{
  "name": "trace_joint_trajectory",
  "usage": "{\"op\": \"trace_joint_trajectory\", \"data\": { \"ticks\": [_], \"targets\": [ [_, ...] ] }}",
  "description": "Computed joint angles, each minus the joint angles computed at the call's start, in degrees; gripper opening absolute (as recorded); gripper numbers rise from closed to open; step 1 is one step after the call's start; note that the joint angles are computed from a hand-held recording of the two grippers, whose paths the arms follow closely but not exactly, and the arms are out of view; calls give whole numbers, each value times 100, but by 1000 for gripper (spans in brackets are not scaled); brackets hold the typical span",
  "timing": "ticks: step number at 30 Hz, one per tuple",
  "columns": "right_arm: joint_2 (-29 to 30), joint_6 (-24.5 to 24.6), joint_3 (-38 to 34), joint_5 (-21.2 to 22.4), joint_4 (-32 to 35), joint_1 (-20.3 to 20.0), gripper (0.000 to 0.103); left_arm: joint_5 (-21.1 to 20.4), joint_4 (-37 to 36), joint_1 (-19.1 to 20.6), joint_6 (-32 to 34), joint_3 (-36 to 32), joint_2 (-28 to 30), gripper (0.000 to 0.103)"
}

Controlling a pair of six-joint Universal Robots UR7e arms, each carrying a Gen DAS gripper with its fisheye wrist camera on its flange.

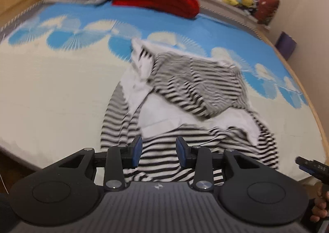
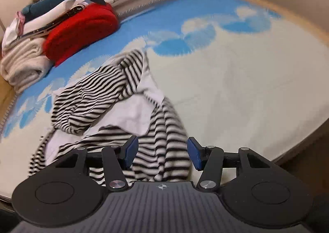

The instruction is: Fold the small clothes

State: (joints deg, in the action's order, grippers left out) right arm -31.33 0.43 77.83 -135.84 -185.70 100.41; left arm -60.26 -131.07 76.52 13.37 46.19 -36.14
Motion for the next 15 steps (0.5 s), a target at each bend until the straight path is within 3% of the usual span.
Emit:
{"op": "trace_joint_trajectory", "data": {
  "ticks": [2, 7, 10, 12, 15],
  "targets": [
    [65, 114, -96, -210, 210, -37, 55, -40, 65, 148, -32, -146, 138, 40],
    [65, 817, -190, -33, 729, -204, 55, -264, 296, 453, -437, -366, 368, 41],
    [180, 967, -372, 0, 1062, -263, 55, -205, 995, 544, -1066, -1027, 705, 55],
    [287, 953, -555, -12, 1327, -281, 59, -110, 1029, 561, -1129, -1200, 828, 67],
    [392, 1049, -747, -33, 1711, -309, 65, 196, 1087, 547, -1124, -1335, 961, 67]
  ]
}}
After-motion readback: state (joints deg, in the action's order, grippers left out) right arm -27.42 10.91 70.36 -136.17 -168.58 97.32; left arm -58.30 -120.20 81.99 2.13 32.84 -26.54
